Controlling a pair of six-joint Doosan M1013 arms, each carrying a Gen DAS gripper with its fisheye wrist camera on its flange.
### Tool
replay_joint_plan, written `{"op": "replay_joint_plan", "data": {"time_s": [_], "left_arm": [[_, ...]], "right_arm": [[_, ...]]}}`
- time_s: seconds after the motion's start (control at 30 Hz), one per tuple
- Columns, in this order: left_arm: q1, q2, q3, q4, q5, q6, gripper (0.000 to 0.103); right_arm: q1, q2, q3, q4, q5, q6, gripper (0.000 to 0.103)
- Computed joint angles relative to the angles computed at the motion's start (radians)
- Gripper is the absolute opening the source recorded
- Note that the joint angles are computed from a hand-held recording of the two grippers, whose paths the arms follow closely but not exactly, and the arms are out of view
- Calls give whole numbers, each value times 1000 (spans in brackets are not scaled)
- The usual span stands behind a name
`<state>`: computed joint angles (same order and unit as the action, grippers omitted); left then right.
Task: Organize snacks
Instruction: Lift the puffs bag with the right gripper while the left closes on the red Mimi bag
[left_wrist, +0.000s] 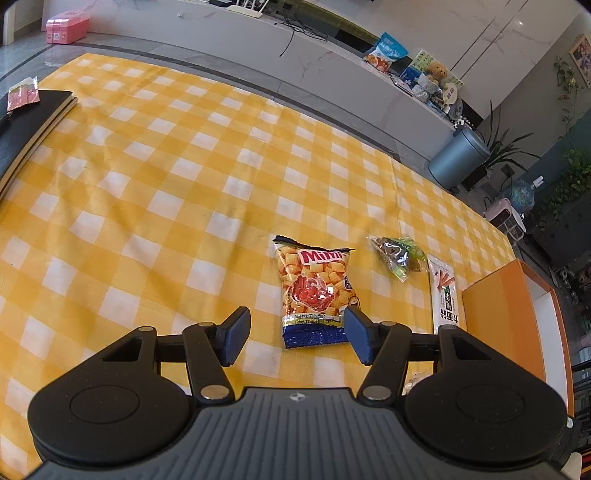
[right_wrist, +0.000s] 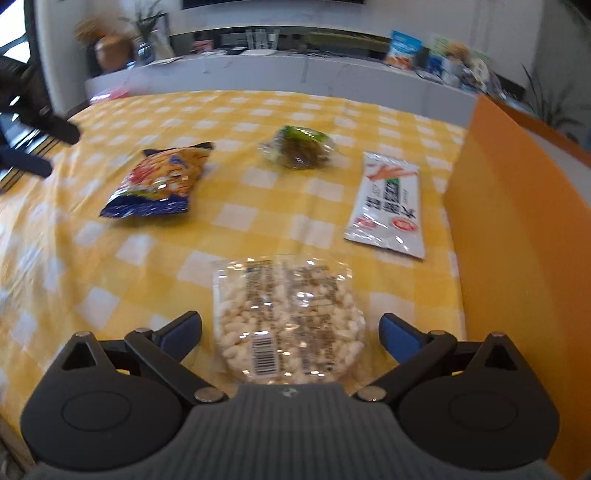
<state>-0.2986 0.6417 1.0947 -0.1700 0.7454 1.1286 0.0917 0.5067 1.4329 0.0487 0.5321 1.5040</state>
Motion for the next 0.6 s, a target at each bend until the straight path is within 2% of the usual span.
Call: {"op": "replay_joint_plan", "data": {"time_s": [0.1,0.17,0.23,0.27,0.4,0.53,0.6], "left_arm": [[-6,0,5,-3,-23,30,69],[-11,2,7,-3,-35,48,70],[-16,4,10,-13,-51,76,70],[-19,7,11,-24,-59,94,70],[-32,22,4,-25,-73,144,71],[-61,30,-1,133,-102,129,73],[-68,38,-13,167,-98,116,73]], "right_arm": [[-8,-8,22,47,-46,-25,99],[-3,-14,40,16,-86,-22,91],[-5,-21,58,59,-123,-74,80],[-6,-24,63,65,-137,-85,79],[-9,-25,70,93,-153,-116,79],[-12,-24,76,124,-169,-151,79],[-14,-23,77,147,-171,-178,79]]}}
